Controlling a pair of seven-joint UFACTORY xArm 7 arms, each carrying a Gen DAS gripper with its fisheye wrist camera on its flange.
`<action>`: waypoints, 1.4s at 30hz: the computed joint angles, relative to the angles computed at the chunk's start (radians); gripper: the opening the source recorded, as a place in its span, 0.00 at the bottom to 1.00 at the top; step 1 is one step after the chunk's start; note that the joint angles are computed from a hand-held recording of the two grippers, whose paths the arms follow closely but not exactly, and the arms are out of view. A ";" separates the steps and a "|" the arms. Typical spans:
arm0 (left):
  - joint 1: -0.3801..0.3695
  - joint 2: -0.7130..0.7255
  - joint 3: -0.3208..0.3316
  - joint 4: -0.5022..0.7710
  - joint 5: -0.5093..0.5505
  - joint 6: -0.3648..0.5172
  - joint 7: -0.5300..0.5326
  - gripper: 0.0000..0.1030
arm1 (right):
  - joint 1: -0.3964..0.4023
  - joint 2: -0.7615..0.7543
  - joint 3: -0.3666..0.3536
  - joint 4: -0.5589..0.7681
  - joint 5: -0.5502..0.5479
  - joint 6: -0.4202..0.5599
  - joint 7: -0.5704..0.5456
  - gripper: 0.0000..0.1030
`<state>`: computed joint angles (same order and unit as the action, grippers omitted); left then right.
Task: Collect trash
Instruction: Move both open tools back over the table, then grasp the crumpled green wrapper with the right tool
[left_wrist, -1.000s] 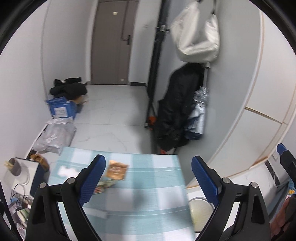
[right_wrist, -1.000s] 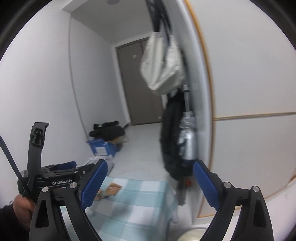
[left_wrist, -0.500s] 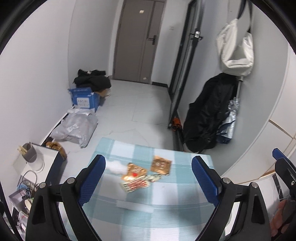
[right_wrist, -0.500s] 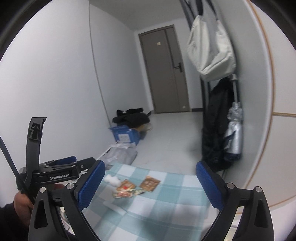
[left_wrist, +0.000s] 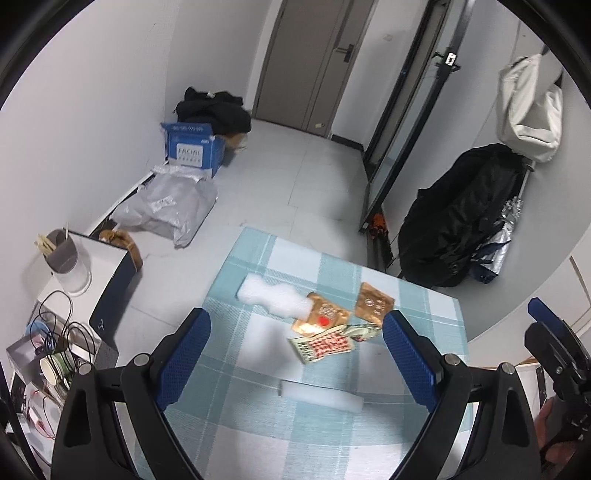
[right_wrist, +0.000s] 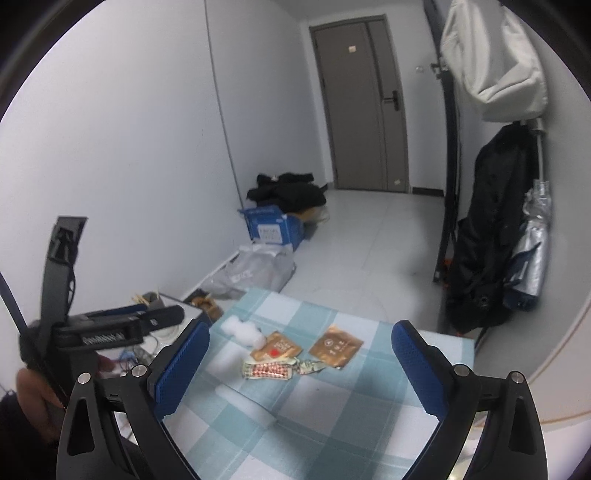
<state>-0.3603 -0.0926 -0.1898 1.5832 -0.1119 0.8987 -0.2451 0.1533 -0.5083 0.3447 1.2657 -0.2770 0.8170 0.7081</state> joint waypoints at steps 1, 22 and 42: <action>0.003 0.006 0.001 0.005 0.012 0.011 -0.007 0.90 | 0.003 0.011 -0.004 0.000 0.005 -0.002 -0.007 0.97; 0.012 0.108 0.017 0.109 0.013 0.136 0.006 0.90 | 0.115 0.354 -0.186 0.101 0.289 0.035 -0.280 0.97; 0.028 0.107 0.025 0.101 -0.015 0.183 0.015 0.90 | 0.128 0.409 -0.191 0.106 0.375 0.109 -0.255 0.68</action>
<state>-0.3323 0.0142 -0.1644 1.6840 -0.1272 1.0813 -0.2305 0.2811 -0.0993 0.1542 1.3716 0.0981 0.9260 0.4530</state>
